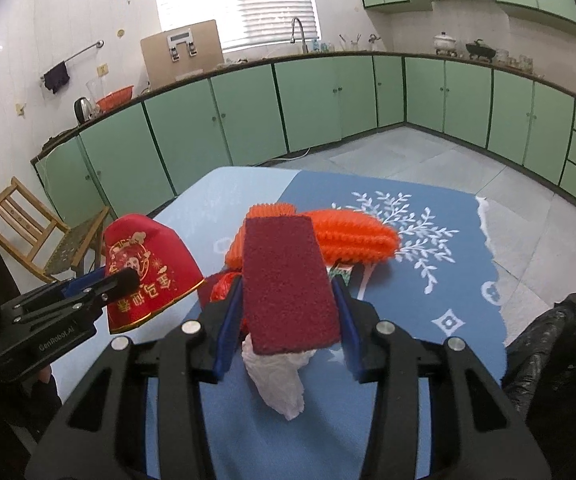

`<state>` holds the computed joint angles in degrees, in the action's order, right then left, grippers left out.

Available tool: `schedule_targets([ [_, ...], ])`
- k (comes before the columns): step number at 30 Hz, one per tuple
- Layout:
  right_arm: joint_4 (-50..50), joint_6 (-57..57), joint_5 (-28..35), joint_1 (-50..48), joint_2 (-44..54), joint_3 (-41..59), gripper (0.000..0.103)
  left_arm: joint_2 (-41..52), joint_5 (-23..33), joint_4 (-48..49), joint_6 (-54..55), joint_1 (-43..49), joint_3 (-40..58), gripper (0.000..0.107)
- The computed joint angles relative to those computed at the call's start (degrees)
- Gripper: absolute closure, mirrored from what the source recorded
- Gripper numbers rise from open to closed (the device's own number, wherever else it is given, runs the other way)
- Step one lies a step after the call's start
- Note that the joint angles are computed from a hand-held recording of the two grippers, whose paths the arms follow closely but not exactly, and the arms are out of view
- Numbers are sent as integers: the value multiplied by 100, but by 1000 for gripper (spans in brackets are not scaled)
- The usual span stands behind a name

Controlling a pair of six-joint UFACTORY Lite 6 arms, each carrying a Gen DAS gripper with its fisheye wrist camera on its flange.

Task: Collect trash
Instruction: 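Close the right tool on the maroon scouring pad while the left tool lifts the envelope, then carry both items over the bin and open both tools to drop them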

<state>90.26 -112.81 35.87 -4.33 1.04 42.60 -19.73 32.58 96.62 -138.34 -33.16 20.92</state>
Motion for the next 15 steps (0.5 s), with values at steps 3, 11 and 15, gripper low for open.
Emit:
schedule_targets([
  [3, -222, 147, 180, -233, -227, -44, 61, -52, 175, -325, 275, -282, 148, 70],
  [11, -805, 489, 711, -971, -824, -165, 61, -10, 650, -857, 692, -1069, 581, 70],
  [15, -1065, 581, 1013, -1446, -974, -127, 61, 215, 807, -981, 828, -1363, 918, 70],
])
